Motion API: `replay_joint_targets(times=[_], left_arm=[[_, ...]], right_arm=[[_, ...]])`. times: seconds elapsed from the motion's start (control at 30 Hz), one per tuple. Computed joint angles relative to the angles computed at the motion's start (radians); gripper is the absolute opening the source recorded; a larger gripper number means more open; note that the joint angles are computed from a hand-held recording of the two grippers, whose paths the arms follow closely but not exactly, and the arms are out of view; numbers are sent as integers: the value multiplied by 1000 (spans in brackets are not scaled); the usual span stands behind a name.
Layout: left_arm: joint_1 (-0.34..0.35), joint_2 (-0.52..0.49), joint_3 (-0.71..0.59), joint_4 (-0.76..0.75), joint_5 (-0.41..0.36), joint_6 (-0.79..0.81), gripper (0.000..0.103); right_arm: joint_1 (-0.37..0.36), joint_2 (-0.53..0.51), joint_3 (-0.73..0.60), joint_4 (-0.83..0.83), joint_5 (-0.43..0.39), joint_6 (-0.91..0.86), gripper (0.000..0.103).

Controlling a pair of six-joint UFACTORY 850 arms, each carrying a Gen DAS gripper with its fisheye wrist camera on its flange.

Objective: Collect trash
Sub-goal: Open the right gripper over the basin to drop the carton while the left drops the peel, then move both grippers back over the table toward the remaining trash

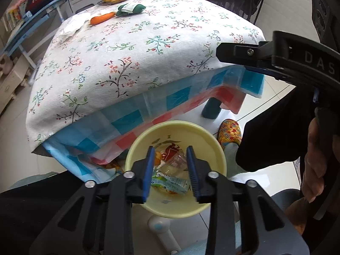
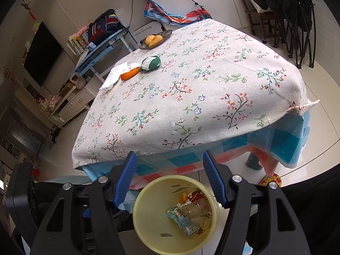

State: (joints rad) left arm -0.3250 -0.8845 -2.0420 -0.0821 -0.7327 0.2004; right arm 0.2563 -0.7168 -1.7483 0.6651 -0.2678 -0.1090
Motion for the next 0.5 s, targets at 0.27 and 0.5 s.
replay_joint_targets(times=[0.27,0.5], left_arm=[[-4,8,10,97,41,-101,51],[0,16,18,206,87,-249,66]], right_arm=[[-1,-3,-3,-23,-4,23,66],[0,-4,-4,-30,-3,28,68]])
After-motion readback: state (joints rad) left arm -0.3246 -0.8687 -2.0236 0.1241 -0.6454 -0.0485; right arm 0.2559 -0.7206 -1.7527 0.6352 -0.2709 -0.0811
